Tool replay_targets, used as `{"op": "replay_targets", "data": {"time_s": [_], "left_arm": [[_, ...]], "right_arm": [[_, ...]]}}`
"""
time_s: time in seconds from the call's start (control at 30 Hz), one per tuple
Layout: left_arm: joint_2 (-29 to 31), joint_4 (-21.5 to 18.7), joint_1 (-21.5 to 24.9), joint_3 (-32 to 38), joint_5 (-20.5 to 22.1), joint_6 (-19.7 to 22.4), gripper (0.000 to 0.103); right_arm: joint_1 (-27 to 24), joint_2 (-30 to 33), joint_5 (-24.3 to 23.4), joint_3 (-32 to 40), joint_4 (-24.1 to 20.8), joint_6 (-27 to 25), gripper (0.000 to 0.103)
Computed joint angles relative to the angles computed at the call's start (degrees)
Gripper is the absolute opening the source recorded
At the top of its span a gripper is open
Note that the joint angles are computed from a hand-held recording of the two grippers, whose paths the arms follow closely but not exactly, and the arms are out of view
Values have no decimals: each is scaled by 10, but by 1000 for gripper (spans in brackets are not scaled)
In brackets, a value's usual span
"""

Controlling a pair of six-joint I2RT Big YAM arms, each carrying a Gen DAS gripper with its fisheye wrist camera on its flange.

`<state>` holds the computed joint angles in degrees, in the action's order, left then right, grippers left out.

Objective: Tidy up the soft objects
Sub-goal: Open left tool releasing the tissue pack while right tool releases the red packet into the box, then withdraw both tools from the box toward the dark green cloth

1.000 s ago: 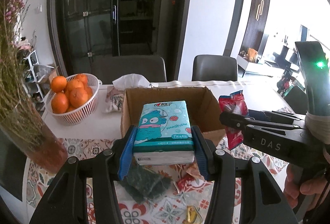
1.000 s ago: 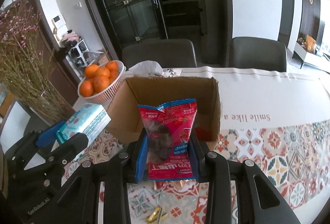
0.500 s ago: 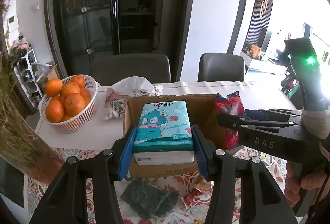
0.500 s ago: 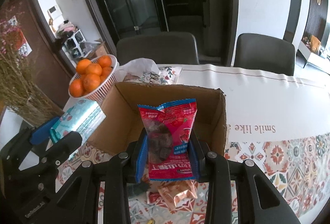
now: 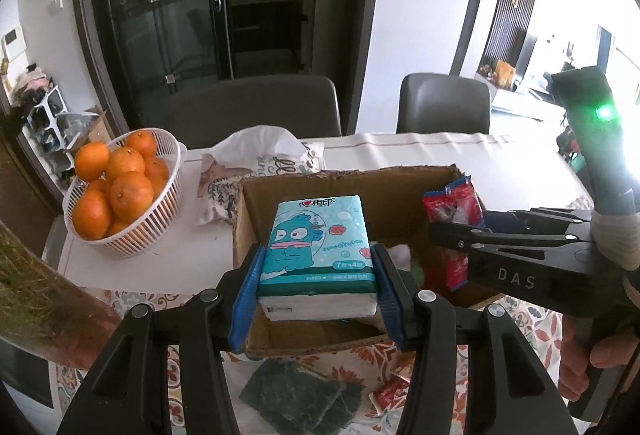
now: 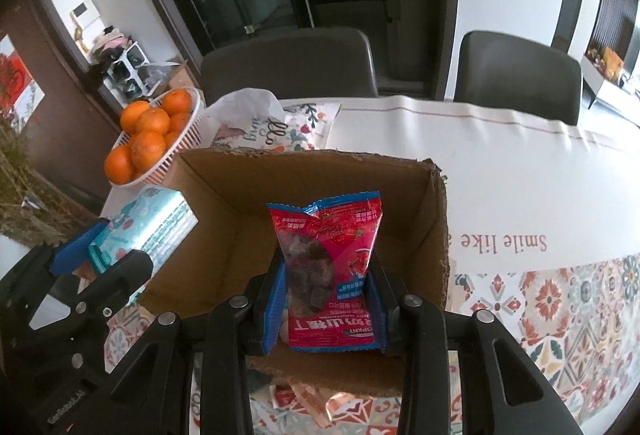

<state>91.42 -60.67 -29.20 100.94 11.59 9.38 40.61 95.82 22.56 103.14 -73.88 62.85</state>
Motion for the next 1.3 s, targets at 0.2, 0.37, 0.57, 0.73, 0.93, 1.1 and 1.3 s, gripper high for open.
{"op": "replay_targets", "data": {"time_s": [0.2,0.37,0.57,0.73,0.93,1.1,1.3], "left_arm": [[13,-14,-2,12,-5,-4,62],[1,-10,-3,0,-15,-7,64],[-21,-12,3,-16,-14,-18,66],[-39,-14,8,-28,-20,-22,67],[-61,-16,17,-47,-16,-30,69],[-78,-17,20,-67,-18,-33,70],[-95,-25,28,-91,-17,-37,70]], "right_arm": [[-3,1,0,-3,-5,5,60],[4,1,21,5,-30,24,60],[20,-6,42,10,-43,44,60],[38,-6,63,20,-55,55,60],[61,-6,80,31,-73,85,60],[76,-10,87,27,-75,108,61],[93,-4,92,31,-94,132,61]]}}
